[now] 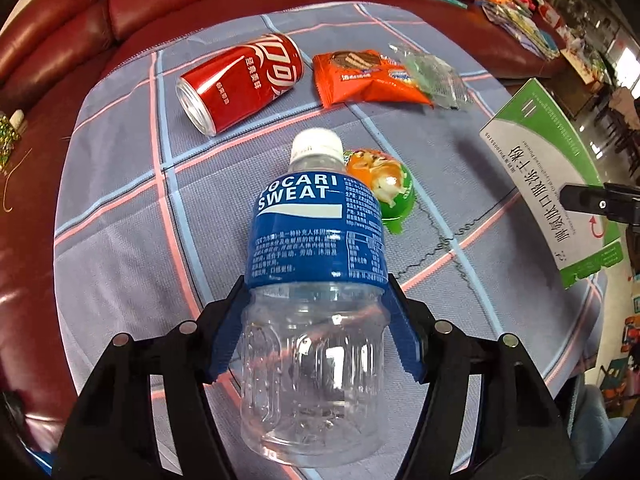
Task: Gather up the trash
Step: 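Carry the bottle and leaflet over the teal bin and release both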
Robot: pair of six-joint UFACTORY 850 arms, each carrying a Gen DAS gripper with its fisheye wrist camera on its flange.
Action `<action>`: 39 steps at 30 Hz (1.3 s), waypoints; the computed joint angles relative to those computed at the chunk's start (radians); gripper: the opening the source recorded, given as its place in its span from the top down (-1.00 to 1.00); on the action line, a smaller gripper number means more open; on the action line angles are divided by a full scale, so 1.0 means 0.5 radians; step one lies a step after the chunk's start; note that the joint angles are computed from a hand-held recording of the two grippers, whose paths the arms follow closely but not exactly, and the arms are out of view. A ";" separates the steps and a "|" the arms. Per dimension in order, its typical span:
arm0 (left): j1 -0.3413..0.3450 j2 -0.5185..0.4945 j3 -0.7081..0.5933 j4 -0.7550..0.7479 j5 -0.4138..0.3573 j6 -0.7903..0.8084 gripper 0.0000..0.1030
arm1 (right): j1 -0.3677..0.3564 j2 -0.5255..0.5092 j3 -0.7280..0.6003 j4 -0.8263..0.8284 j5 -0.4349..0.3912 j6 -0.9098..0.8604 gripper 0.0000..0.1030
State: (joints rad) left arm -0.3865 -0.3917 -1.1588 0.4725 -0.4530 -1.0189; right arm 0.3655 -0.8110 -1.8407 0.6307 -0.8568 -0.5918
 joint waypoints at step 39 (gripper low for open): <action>-0.342 -1.016 -1.785 -0.581 -0.182 0.986 -0.22 | -0.641 -0.305 -0.411 -0.029 -0.069 0.352 0.12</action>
